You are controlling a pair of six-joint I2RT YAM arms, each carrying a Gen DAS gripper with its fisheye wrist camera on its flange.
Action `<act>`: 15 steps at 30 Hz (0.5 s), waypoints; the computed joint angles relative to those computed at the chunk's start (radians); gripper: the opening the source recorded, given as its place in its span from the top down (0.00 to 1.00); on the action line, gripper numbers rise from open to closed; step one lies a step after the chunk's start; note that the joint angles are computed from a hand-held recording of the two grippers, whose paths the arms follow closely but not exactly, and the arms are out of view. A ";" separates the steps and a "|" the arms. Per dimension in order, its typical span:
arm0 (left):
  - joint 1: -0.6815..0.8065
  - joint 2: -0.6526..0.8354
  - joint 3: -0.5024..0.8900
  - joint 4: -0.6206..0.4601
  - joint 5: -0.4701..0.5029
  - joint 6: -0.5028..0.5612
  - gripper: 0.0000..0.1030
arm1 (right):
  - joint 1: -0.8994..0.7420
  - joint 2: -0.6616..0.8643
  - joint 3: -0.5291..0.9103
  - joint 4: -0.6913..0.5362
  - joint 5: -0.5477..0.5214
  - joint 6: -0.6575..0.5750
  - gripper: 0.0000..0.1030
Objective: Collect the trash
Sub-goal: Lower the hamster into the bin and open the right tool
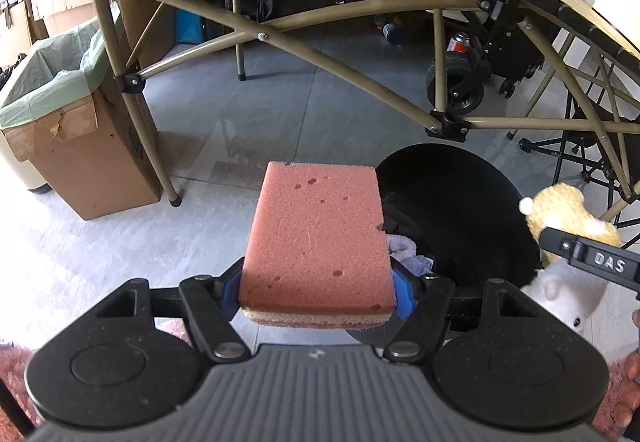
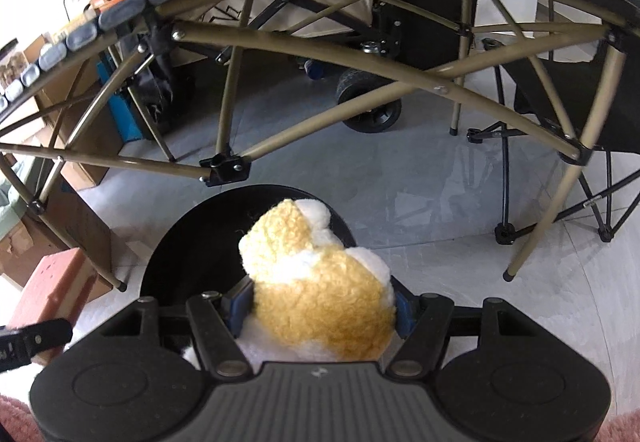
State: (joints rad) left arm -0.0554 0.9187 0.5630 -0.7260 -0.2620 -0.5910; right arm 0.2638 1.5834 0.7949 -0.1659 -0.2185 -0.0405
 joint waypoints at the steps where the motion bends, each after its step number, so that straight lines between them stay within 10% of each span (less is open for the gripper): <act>1: 0.015 -0.004 -0.004 0.002 0.012 0.008 0.32 | 0.014 0.011 0.008 0.001 0.011 0.006 0.36; 11: 0.100 -0.028 -0.025 0.001 0.050 0.057 0.32 | 0.116 0.129 0.117 -0.008 0.079 0.070 0.34; 15: 0.112 -0.025 -0.027 -0.001 0.057 0.062 0.32 | 0.128 0.164 0.156 -0.029 0.092 0.088 0.15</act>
